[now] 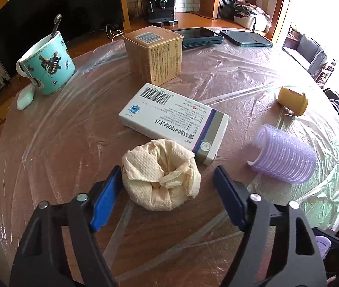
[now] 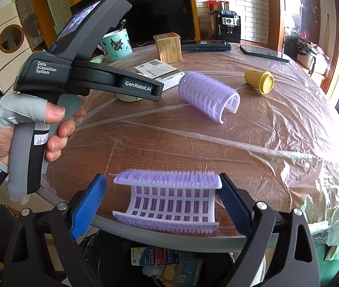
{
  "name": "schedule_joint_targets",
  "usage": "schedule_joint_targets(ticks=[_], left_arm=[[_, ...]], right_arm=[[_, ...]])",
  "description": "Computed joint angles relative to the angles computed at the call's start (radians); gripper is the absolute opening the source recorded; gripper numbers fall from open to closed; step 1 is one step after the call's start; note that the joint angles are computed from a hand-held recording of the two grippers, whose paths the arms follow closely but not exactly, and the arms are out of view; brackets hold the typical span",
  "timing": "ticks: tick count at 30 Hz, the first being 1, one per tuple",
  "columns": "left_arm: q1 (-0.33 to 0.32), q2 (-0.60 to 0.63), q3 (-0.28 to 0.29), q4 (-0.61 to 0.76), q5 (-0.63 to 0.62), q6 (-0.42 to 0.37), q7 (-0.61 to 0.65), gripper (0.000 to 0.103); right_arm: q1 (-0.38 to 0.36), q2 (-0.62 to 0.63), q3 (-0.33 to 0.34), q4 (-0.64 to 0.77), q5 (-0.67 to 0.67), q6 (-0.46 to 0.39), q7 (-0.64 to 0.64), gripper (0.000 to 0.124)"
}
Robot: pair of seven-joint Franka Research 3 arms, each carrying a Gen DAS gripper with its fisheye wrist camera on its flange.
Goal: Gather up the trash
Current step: 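Grasp the cloth-wrapped bun with the left gripper while the right gripper grasps the purple roller, then carry the cloth bun and purple roller in both grippers to the black bin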
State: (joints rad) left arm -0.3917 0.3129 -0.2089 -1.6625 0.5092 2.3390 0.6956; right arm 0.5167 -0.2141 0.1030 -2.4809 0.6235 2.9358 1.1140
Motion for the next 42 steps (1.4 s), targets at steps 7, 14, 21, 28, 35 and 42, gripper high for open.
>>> schedule_joint_targets(ticks=[7, 14, 21, 28, 35, 42], left_arm=[[0.000, 0.000, -0.004, 0.002, -0.012, 0.007, 0.007, 0.065], [0.003, -0.019, -0.003, -0.022, -0.014, 0.017, -0.012, 0.053], [0.011, -0.042, -0.008, -0.056, -0.022, 0.043, -0.024, 0.052], [0.017, -0.067, -0.012, -0.091, -0.020, 0.064, -0.035, 0.052], [0.017, -0.106, -0.018, -0.140, -0.007, 0.089, -0.056, 0.052], [0.015, -0.151, -0.032, -0.196, 0.008, 0.114, -0.078, 0.052]], right_arm=[[0.011, 0.001, -0.013, 0.007, 0.040, -0.007, -0.032, 0.079], [0.022, 0.004, -0.033, 0.023, 0.127, -0.037, -0.102, 0.075], [0.015, 0.000, -0.024, 0.032, 0.199, -0.050, -0.163, 0.075], [0.007, -0.003, -0.024, 0.042, 0.216, -0.057, -0.180, 0.075], [-0.005, -0.009, -0.025, 0.047, 0.221, -0.064, -0.189, 0.075], [-0.010, -0.020, -0.036, 0.046, 0.232, -0.066, -0.209, 0.075]])
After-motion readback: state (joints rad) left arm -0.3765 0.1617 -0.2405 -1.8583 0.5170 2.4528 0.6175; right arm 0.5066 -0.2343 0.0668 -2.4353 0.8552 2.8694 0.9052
